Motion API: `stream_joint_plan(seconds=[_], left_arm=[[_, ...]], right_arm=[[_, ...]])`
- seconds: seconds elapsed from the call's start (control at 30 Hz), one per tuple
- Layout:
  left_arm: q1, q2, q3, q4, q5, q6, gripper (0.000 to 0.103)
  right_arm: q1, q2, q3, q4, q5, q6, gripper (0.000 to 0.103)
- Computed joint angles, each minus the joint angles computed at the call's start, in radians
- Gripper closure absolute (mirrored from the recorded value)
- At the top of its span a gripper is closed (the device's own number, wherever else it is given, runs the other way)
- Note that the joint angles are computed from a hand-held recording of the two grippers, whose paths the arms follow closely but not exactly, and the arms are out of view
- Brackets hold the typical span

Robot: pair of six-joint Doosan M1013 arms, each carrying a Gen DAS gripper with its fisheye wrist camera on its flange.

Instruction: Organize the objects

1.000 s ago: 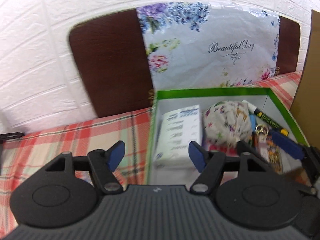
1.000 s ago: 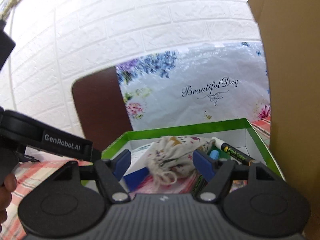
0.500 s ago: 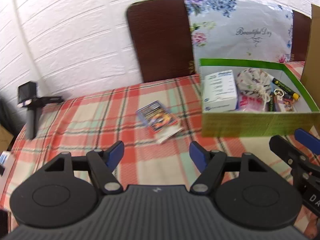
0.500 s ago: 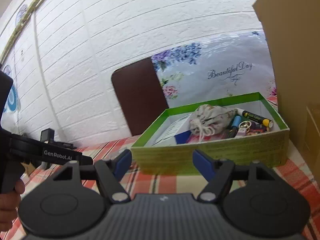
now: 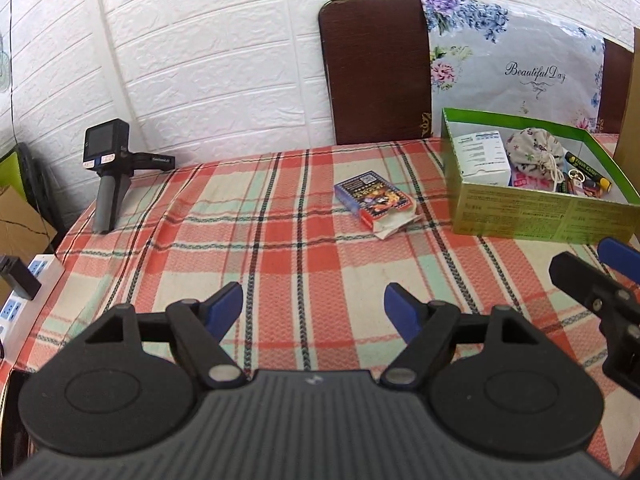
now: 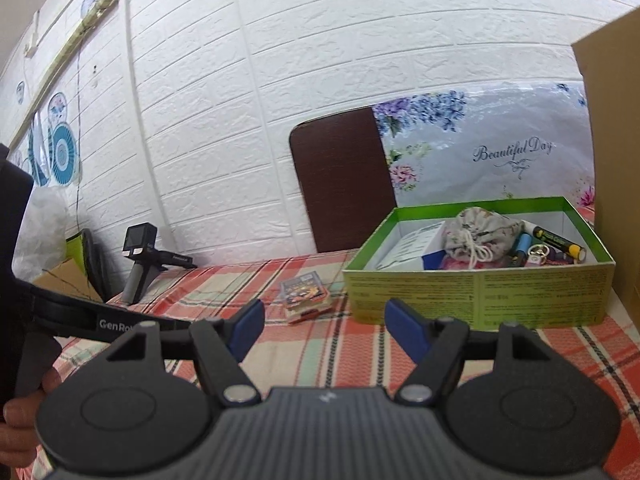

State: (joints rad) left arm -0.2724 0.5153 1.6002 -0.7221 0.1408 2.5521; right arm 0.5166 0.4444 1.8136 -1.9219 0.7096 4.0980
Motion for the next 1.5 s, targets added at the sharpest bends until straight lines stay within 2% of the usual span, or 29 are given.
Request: stream_joint_plan(seconds=[0.2, 0.3, 0.5, 0.67, 0.73, 0.83, 0.97, 1.07, 1.13, 1.2, 1.27, 1.33, 1.5], left_arm=[[0.02, 0.003, -0.003, -0.082, 0.014, 0.064, 0.024], [0.027, 0.009, -0.01, -0.072, 0.017, 0.043, 0.024], [0.049, 0.037, -0.043, 0.023, 0.049, -0.091, 0.024], [0.066, 0.077, -0.088, 0.238, 0.086, -0.341, 0.024], [0.076, 0.095, -0.111, 0.3, 0.112, -0.428, 0.024], [0.088, 0.12, -0.141, 0.36, 0.143, -0.522, 0.024], [0.099, 0.143, -0.171, 0.401, 0.165, -0.594, 0.024], [0.104, 0.155, -0.186, 0.436, 0.175, -0.639, 0.024], [0.106, 0.159, -0.189, 0.465, 0.171, -0.67, 0.024], [0.106, 0.163, -0.192, 0.508, 0.164, -0.709, 0.024], [0.108, 0.165, -0.196, 0.521, 0.166, -0.725, 0.024], [0.109, 0.165, -0.198, 0.521, 0.168, -0.729, 0.024], [0.108, 0.165, -0.198, 0.558, 0.169, -0.765, 0.024]], right_arm=[[0.012, 0.01, -0.029, 0.024, -0.019, -0.069, 0.033], [0.015, 0.019, -0.047, 0.043, -0.039, -0.112, 0.033], [0.012, 0.046, -0.087, 0.087, -0.094, -0.2, 0.036], [-0.003, 0.081, -0.138, 0.167, -0.186, -0.323, 0.047], [-0.01, 0.099, -0.166, 0.205, -0.204, -0.388, 0.047], [-0.027, 0.137, -0.231, 0.288, -0.211, -0.522, 0.047], [-0.065, 0.203, -0.362, 0.438, -0.201, -0.776, 0.036], [-0.099, 0.262, -0.477, 0.648, -0.192, -1.034, 0.031], [-0.125, 0.3, -0.553, 0.851, -0.181, -1.234, 0.028], [-0.142, 0.339, -0.622, 0.986, -0.126, -1.358, 0.027], [-0.156, 0.366, -0.665, 1.104, -0.086, -1.469, 0.032], [-0.161, 0.362, -0.648, 1.122, -0.12, -1.437, 0.04], [-0.133, 0.311, -0.538, 1.056, -0.243, -1.393, 0.041]])
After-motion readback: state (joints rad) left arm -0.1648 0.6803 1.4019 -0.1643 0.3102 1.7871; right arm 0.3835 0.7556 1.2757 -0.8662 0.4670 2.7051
